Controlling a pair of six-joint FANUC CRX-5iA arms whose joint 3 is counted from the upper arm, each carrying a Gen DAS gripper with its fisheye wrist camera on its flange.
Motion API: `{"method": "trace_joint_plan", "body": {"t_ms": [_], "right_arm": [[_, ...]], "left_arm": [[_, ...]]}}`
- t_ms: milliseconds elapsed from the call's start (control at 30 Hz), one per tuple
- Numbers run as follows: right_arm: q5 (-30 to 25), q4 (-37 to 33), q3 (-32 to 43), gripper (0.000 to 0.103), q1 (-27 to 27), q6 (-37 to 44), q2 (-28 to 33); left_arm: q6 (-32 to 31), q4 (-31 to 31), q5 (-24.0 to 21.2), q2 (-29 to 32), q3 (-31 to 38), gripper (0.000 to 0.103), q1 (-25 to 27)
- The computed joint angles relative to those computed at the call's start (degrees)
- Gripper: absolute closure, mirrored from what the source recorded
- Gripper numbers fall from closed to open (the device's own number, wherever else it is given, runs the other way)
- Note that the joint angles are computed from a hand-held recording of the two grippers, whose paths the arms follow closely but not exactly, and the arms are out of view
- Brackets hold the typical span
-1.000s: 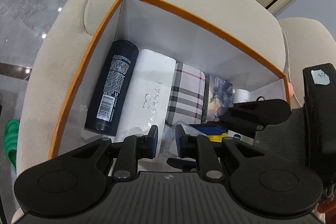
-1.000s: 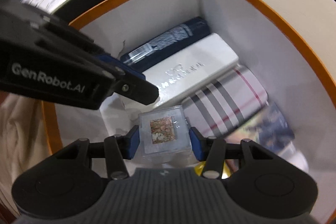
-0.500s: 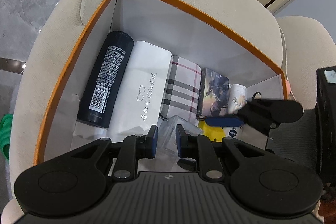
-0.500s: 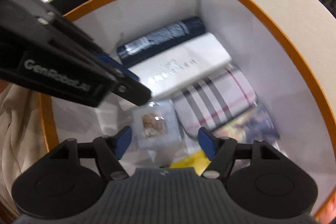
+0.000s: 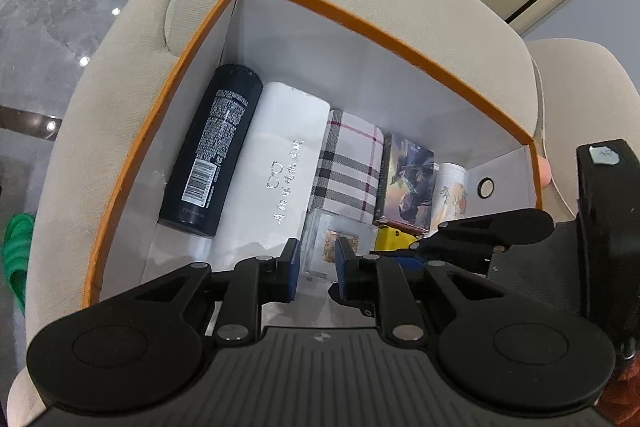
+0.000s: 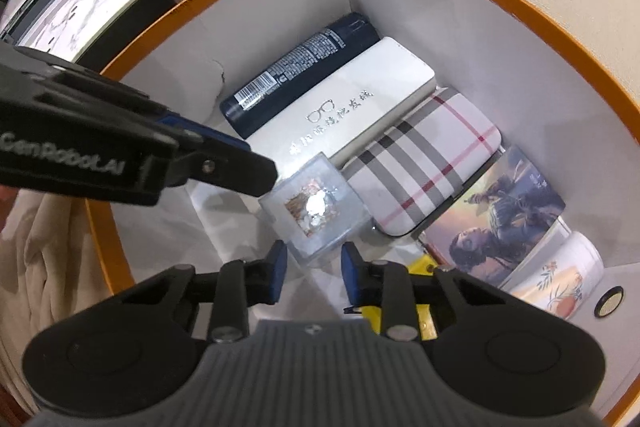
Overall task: Organize rigid objects
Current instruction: 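Raise both open grippers out of the shoebox toward the pink bottles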
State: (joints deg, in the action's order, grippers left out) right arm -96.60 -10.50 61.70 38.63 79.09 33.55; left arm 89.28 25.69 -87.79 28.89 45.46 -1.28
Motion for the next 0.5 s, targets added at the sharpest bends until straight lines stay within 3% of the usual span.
{"method": "trace_joint_plan", "body": {"t_ms": [200,300,400,500], "right_arm": [[3.26,2.7,-5.1,0.073,1.23,-1.61,-3.66],[8.68,5.29,-11.12,0.073,1.7,-4.39,-8.66],[15.16,10.53,-18.52,0.073,2.65,-8.24,-14.58],[20.1,17.11,-25.45,0.067,3.28,-14.46,-19.99]], "left_arm": [[-2.25,0.94,1.68,-0.73,0.91,0.083,-0.97],[-5.68,2.85,3.13,-1.34,0.74,0.082,-2.04],[-8.95,3.41,3.83,-1.05,2.59,0.073,-3.85],[-11.03,3.04,3.33,0.65,6.76,0.073,-5.98]]}}
